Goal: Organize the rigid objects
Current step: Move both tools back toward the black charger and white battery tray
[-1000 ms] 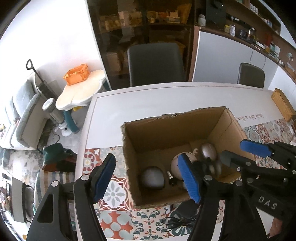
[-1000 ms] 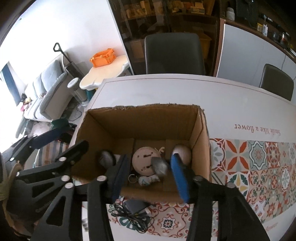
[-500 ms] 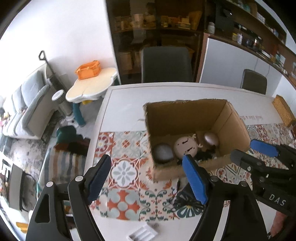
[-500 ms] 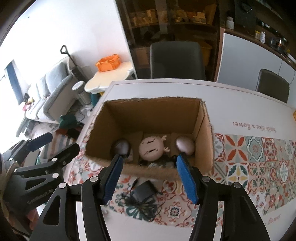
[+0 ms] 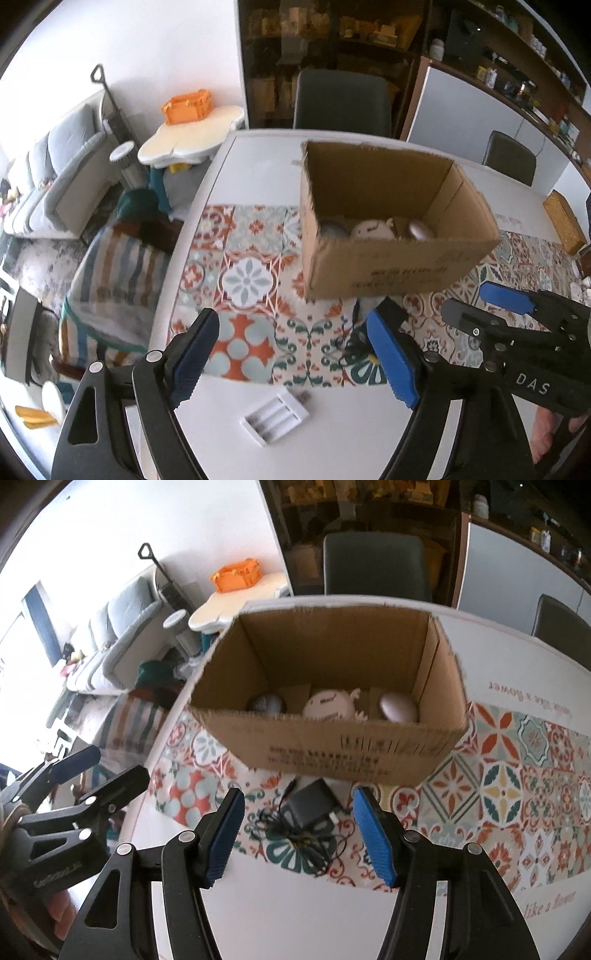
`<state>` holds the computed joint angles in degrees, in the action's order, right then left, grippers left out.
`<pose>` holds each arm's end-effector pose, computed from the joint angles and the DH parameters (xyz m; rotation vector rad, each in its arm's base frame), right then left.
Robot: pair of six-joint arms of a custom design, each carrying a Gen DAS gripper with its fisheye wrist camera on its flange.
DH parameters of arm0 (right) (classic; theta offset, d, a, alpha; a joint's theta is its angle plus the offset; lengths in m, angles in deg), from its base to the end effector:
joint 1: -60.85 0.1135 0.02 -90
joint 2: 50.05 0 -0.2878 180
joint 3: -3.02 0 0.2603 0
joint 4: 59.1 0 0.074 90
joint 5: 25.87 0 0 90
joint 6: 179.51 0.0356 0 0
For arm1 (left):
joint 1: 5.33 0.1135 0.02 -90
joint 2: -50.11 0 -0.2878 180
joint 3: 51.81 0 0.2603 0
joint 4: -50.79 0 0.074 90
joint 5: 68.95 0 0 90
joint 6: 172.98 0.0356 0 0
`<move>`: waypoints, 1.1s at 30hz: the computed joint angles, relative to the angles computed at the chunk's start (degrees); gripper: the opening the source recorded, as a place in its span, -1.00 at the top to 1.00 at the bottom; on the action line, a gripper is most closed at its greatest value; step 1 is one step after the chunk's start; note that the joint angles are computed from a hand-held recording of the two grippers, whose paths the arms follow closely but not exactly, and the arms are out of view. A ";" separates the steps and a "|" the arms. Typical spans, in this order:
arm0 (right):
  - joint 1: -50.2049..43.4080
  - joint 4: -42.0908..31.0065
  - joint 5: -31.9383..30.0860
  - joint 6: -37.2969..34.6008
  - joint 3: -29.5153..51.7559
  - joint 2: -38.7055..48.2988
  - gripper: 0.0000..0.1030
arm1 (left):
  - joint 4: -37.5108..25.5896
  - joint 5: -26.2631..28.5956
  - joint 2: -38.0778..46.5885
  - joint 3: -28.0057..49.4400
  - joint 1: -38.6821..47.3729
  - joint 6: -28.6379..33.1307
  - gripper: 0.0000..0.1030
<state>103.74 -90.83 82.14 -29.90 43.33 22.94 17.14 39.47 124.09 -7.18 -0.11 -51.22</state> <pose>0.1551 0.1291 0.1509 0.4732 2.5729 0.2037 0.2165 0.0085 0.1665 0.6925 2.4971 -0.2010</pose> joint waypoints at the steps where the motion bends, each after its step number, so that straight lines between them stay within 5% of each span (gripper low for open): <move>1: 0.14 0.95 -0.36 0.11 -0.56 0.62 -0.19 | 0.57 -0.50 0.68 -0.40 0.06 -0.23 -0.61; 21: -3.70 23.42 -6.13 -6.09 -2.92 24.04 -0.36 | 17.14 -10.33 20.09 -4.29 -3.08 -3.95 -0.61; 33: -6.01 27.87 -6.20 -12.66 1.91 37.14 -0.36 | 23.94 -12.65 30.88 -2.70 -5.34 -7.06 -0.61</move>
<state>97.73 -62.95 75.94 -42.56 45.23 60.07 41.08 26.82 154.97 -9.89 -5.45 -58.29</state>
